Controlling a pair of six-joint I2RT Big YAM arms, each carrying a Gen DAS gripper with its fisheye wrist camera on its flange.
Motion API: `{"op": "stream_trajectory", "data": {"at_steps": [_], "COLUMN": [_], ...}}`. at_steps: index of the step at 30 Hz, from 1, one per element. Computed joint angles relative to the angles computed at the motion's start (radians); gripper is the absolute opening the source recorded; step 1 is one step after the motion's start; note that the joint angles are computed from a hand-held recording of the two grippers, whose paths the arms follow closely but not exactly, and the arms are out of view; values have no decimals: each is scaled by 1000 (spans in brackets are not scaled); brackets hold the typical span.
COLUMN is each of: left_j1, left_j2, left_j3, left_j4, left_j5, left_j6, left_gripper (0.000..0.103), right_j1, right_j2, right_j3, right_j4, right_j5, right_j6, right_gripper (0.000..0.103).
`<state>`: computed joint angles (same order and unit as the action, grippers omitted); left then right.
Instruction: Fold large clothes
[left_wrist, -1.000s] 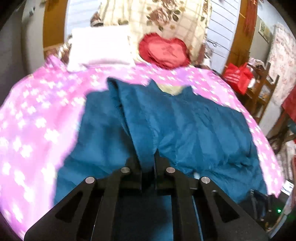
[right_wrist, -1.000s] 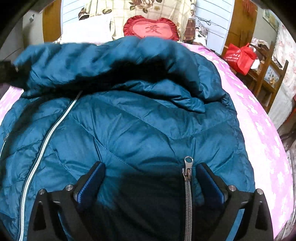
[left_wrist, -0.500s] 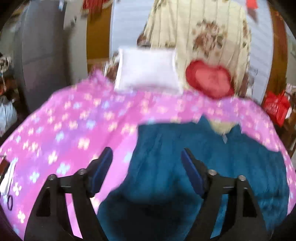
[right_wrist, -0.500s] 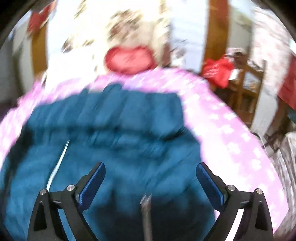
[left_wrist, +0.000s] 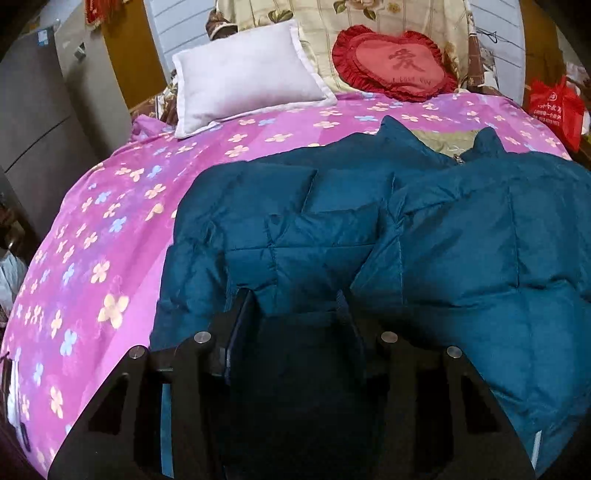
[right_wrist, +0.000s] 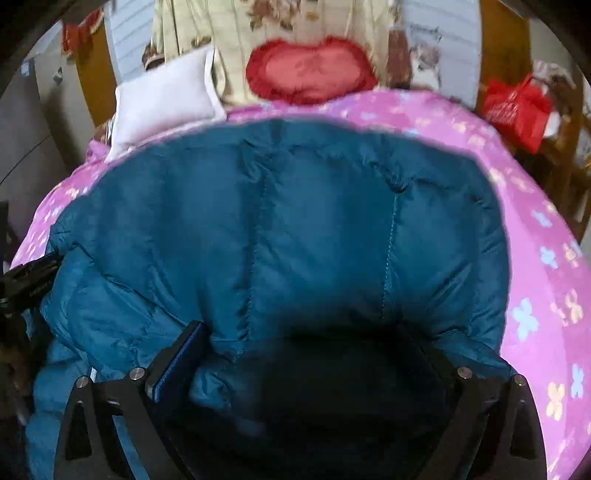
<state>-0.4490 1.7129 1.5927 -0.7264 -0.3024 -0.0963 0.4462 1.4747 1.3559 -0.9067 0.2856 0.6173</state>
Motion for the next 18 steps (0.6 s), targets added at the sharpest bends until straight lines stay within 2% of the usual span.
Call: {"op": "stream_trajectory", "data": {"at_steps": [3,4,8,11,12,13,14,16,17,18], "left_j1": [9,10,9,12,13,14,13,15,14,15], "left_j2": [11,7,7,8,10,9,10,14,15,16], "left_j3": [14,9,14,14,17,16,17,22,24,24], "left_j4": [-11,-10,-14,-25,-29,-27,-28,-33,-36,-37], "left_j5": [32,34,38,52,54,57,56,57,55,55], "left_j6": [-27,-29,-37,-54,-56,-53,-53,-54,-53,-53], "left_gripper": [48,48,48,48,48,48,48,48,48,48], "right_j1": [-11,-11,-27,-57,-71,-83,-93,-88,-88,-85], "right_j2": [16,4,-5,68,112,174,205,212,216,229], "right_j3": [52,62,105,174,209,254,262,256,263,294], "right_j4": [-67,-51,92,105,68,-18,-54,-25,-38,-84], "right_j5": [-33,-12,126,97,55,25,-6,6,2,-1], "right_j6": [-32,-37,-27,4,18,34,46,47,49,50], "right_gripper": [96,88,86,87,89,91,93,95,95,95]}}
